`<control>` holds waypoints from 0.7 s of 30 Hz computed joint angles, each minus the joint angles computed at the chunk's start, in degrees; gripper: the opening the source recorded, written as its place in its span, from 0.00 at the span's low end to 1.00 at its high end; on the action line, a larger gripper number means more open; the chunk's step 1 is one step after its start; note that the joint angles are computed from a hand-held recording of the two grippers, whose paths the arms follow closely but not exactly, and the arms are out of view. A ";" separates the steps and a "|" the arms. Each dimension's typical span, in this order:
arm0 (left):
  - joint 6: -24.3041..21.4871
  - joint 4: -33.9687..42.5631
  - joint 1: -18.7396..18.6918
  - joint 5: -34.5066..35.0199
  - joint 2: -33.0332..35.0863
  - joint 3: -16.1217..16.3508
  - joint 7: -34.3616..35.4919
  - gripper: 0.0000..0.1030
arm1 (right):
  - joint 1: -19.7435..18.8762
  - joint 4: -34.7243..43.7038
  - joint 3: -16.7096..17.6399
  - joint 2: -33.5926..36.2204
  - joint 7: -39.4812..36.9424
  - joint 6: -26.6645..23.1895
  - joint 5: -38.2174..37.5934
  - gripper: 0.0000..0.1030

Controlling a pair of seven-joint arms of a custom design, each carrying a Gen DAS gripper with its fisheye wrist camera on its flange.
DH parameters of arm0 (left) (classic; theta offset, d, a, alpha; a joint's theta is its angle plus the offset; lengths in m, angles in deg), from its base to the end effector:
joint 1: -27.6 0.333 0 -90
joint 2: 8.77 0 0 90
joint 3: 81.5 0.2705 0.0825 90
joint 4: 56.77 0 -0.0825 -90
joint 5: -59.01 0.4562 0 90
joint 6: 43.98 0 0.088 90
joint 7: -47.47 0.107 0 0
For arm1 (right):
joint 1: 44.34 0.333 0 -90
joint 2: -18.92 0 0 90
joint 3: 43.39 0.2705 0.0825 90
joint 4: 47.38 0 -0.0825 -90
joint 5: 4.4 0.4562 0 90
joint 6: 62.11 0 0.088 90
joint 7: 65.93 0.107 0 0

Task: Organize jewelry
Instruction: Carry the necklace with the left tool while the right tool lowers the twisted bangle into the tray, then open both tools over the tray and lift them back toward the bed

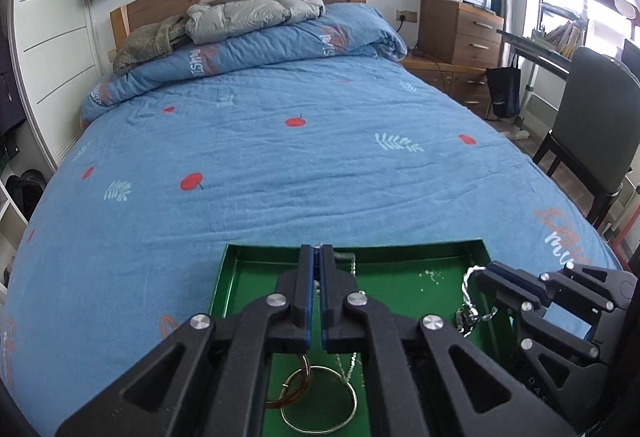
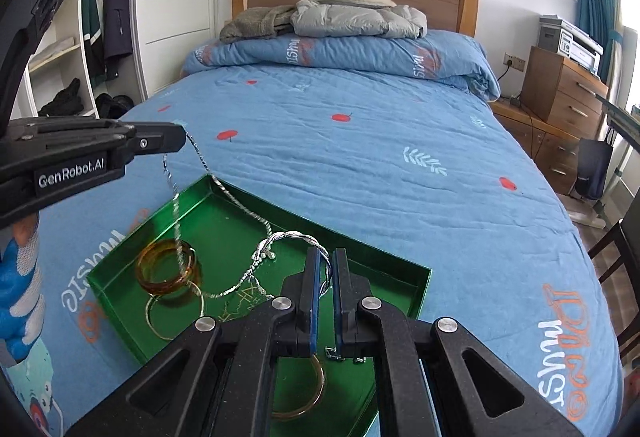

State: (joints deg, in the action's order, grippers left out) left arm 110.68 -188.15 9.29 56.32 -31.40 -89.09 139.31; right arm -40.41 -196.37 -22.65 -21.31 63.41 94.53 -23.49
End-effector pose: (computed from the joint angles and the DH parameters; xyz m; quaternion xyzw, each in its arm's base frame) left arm 0.5109 -0.2512 0.5327 -0.4852 0.7832 -0.3218 0.2181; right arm 0.4432 0.2154 0.4924 -0.6427 0.6327 -0.3133 0.2974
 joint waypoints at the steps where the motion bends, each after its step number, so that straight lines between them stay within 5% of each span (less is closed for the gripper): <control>1: -0.38 0.06 0.19 0.08 0.88 0.00 -0.15 0.02 | -0.56 0.86 -0.12 1.77 -0.47 0.19 -0.29 0.05; 11: -3.01 -0.37 0.74 -2.82 5.13 -0.06 2.32 0.02 | 1.85 9.54 -4.55 16.21 -2.65 -8.23 -1.53 0.05; 21: -4.50 -1.83 2.14 -2.47 4.86 -0.46 0.21 0.04 | 6.22 11.79 -8.38 18.31 -1.86 -15.31 -2.22 0.05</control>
